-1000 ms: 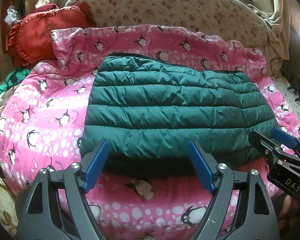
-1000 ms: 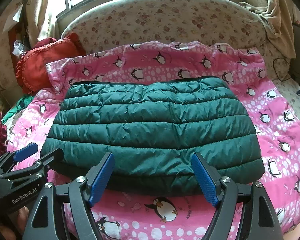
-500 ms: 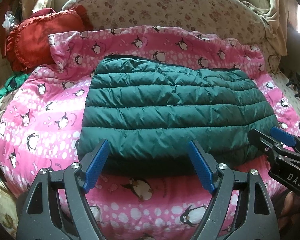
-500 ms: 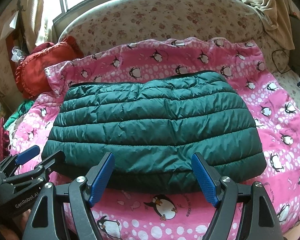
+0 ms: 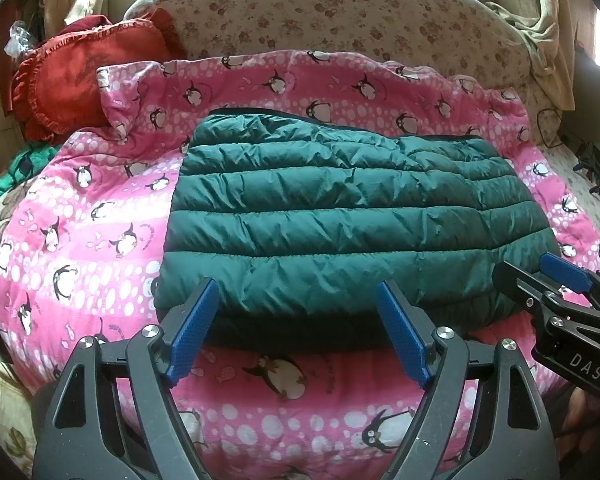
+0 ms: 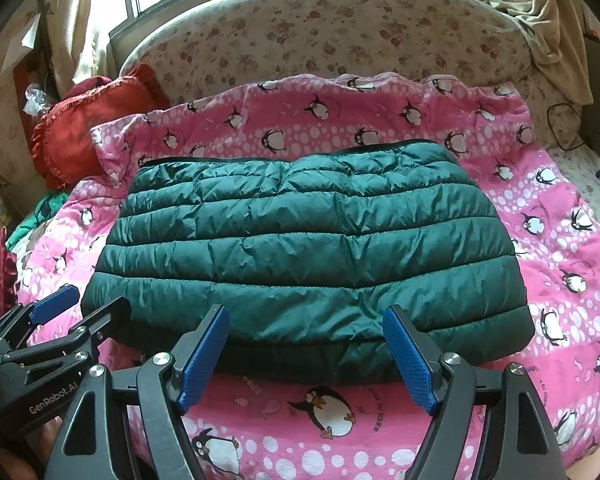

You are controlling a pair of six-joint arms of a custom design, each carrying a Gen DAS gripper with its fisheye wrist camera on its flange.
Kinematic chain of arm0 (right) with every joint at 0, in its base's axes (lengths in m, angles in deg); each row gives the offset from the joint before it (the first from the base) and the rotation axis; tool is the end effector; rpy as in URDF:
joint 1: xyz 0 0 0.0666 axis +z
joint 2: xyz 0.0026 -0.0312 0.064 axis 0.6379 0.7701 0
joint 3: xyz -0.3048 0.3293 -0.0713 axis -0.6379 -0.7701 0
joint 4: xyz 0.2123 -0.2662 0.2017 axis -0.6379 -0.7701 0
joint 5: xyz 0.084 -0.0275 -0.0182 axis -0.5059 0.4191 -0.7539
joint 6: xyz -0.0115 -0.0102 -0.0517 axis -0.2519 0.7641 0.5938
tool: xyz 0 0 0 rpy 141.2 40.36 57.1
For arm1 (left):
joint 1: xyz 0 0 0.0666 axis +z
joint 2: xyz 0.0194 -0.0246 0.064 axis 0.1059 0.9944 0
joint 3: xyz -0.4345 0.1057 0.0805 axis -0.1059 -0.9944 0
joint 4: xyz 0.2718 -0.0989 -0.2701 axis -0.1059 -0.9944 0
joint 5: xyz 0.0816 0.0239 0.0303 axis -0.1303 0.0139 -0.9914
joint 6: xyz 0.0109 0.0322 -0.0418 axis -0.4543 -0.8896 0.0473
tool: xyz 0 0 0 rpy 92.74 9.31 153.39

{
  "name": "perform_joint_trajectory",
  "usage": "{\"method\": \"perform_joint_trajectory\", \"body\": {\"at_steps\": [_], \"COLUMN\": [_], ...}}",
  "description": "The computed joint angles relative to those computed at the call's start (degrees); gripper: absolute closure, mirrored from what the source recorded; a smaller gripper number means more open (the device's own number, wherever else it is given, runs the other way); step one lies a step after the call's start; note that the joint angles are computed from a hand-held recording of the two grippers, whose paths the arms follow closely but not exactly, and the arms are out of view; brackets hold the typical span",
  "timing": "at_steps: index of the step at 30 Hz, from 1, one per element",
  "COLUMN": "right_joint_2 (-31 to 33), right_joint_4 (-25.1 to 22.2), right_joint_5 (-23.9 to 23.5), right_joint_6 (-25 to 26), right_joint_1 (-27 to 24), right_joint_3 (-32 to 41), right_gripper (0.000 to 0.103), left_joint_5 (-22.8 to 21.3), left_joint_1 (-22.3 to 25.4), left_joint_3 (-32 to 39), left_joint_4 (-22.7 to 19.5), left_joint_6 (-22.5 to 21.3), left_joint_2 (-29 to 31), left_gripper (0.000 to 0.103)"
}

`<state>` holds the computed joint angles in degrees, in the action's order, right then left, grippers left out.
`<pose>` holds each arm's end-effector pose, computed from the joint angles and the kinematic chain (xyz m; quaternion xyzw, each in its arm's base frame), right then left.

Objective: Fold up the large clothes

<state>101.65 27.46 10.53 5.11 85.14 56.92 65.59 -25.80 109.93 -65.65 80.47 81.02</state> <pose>0.3476 0.3235 0.4017 0.1336 0.9095 -0.0010 0.3938 0.4142 -0.2558 0.4038 0.1890 0.9015 -0.1038 0.3752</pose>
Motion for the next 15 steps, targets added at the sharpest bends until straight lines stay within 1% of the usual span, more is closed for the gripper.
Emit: {"method": "perform_joint_trajectory", "body": {"at_steps": [12, 15], "right_joint_2": [0.15, 0.13], "right_joint_4": [-0.03, 0.09], "right_joint_5": [-0.07, -0.03], "right_joint_6": [-0.28, -0.37], "right_joint_1": [0.08, 0.16], "right_joint_3": [0.06, -0.07], "right_gripper": [0.026, 0.026], "left_joint_5": [-0.33, -0.52], "left_joint_1": [-0.25, -0.38], "left_joint_3": [-0.24, -0.48], "left_joint_4": [0.38, 1.03], "left_joint_6": [-0.02, -0.17], "left_joint_2": [-0.12, -0.25], "left_gripper": [0.022, 0.022]}}
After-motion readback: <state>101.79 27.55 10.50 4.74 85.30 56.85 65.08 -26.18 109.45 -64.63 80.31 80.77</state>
